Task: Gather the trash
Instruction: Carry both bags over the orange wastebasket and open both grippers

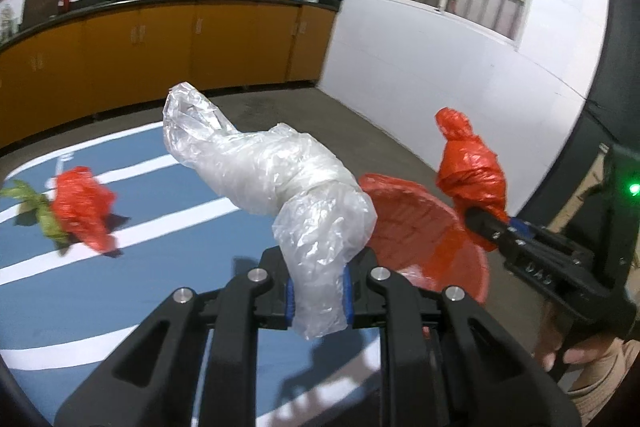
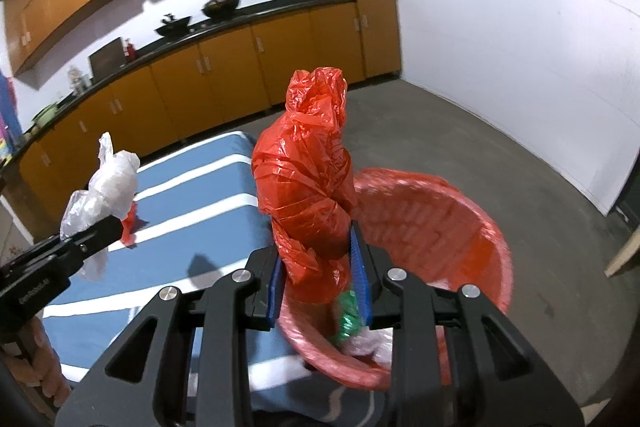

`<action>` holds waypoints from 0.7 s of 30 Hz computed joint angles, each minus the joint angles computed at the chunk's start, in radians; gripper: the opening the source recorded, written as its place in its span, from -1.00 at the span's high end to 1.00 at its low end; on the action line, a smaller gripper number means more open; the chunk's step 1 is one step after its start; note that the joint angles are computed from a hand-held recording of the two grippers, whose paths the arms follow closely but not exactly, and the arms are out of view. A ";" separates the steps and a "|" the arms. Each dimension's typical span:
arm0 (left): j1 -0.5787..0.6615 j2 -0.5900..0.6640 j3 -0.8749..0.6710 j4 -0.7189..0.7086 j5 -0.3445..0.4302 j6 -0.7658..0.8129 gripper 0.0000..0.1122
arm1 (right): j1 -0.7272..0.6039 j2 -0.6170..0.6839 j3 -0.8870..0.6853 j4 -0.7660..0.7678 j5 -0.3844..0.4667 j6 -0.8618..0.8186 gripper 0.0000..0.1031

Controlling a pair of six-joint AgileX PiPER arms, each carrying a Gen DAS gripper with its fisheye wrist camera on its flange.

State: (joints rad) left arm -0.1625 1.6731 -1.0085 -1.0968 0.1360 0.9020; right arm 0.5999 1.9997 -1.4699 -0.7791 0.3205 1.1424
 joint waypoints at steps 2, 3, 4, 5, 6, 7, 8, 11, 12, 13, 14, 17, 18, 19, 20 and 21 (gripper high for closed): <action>-0.024 0.028 -0.024 -0.069 0.018 0.072 0.68 | -0.017 -0.014 0.033 -0.015 -0.007 0.031 0.43; -0.036 0.042 -0.037 -0.084 0.023 0.088 0.68 | -0.024 -0.022 0.052 -0.034 -0.008 0.058 0.42; -0.049 0.058 -0.050 -0.122 0.033 0.129 0.68 | -0.034 -0.029 0.069 -0.044 -0.010 0.075 0.43; -0.056 0.071 -0.061 -0.143 0.039 0.152 0.68 | -0.042 -0.034 0.081 -0.051 -0.013 0.087 0.42; -0.064 0.084 -0.072 -0.144 0.044 0.155 0.68 | -0.046 -0.036 0.087 -0.055 -0.011 0.093 0.42; -0.071 0.097 -0.084 -0.145 0.049 0.159 0.68 | -0.050 -0.039 0.093 -0.058 -0.011 0.099 0.42; -0.081 0.115 -0.102 -0.136 0.055 0.152 0.68 | -0.055 -0.043 0.101 -0.064 -0.013 0.107 0.42; -0.099 0.161 -0.148 -0.073 0.074 0.097 0.68 | -0.063 -0.049 0.111 -0.062 -0.010 0.111 0.42; -0.104 0.176 -0.162 -0.057 0.081 0.084 0.68 | -0.067 -0.048 0.112 -0.059 -0.011 0.109 0.42; -0.107 0.191 -0.176 -0.044 0.088 0.073 0.68 | -0.070 -0.047 0.111 -0.055 -0.011 0.105 0.42; -0.109 0.202 -0.187 -0.035 0.094 0.065 0.68 | -0.073 -0.048 0.114 -0.054 -0.012 0.104 0.42; -0.113 0.242 -0.234 0.015 0.121 0.017 0.68 | -0.084 -0.038 0.099 -0.017 -0.009 0.066 0.42; -0.115 0.251 -0.244 0.027 0.126 0.005 0.68 | -0.090 -0.036 0.096 -0.008 -0.010 0.057 0.42; -0.117 0.264 -0.257 0.037 0.132 -0.002 0.68 | -0.092 -0.036 0.096 -0.004 -0.011 0.054 0.42; -0.119 0.271 -0.268 0.046 0.138 -0.010 0.67 | -0.096 -0.036 0.095 0.001 -0.011 0.049 0.42; -0.120 0.281 -0.279 0.052 0.144 -0.013 0.67 | -0.099 -0.042 0.109 -0.013 -0.017 0.063 0.42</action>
